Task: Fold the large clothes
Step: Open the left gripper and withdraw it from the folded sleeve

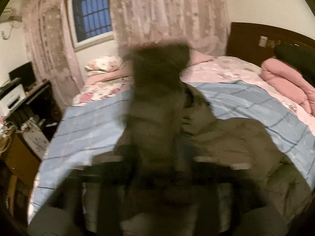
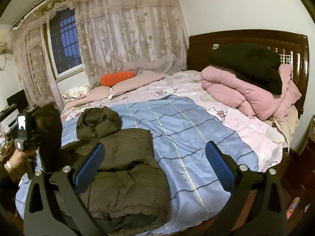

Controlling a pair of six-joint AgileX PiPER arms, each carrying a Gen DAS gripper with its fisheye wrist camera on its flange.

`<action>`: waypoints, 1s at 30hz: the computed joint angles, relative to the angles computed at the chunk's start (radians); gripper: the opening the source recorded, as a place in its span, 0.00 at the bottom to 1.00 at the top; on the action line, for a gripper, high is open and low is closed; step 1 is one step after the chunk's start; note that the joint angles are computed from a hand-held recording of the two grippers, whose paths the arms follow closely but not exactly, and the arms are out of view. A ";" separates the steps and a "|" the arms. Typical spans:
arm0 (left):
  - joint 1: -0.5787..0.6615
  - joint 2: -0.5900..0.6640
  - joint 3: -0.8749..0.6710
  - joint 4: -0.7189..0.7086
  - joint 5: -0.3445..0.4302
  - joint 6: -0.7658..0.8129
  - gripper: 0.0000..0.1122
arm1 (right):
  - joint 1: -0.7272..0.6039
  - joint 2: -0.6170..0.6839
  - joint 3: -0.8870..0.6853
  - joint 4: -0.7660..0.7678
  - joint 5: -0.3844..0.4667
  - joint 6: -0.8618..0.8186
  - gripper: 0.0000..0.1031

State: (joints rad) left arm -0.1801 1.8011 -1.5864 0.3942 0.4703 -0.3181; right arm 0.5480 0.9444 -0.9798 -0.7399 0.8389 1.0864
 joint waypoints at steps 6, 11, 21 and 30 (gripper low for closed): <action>-0.115 -0.118 0.171 -0.090 -0.113 0.078 0.90 | -0.043 -0.043 0.031 0.046 -0.012 -0.035 0.99; -0.135 -0.276 0.324 -0.120 -0.098 0.031 0.90 | -0.002 -0.059 0.035 0.039 0.007 -0.018 0.99; -0.156 -0.706 0.609 0.267 0.219 -0.406 0.90 | 0.317 -0.008 -0.031 -0.110 0.164 0.128 0.99; -0.221 -0.884 0.600 0.293 0.456 -0.410 0.90 | 0.556 0.130 -0.178 -0.177 0.254 0.163 0.99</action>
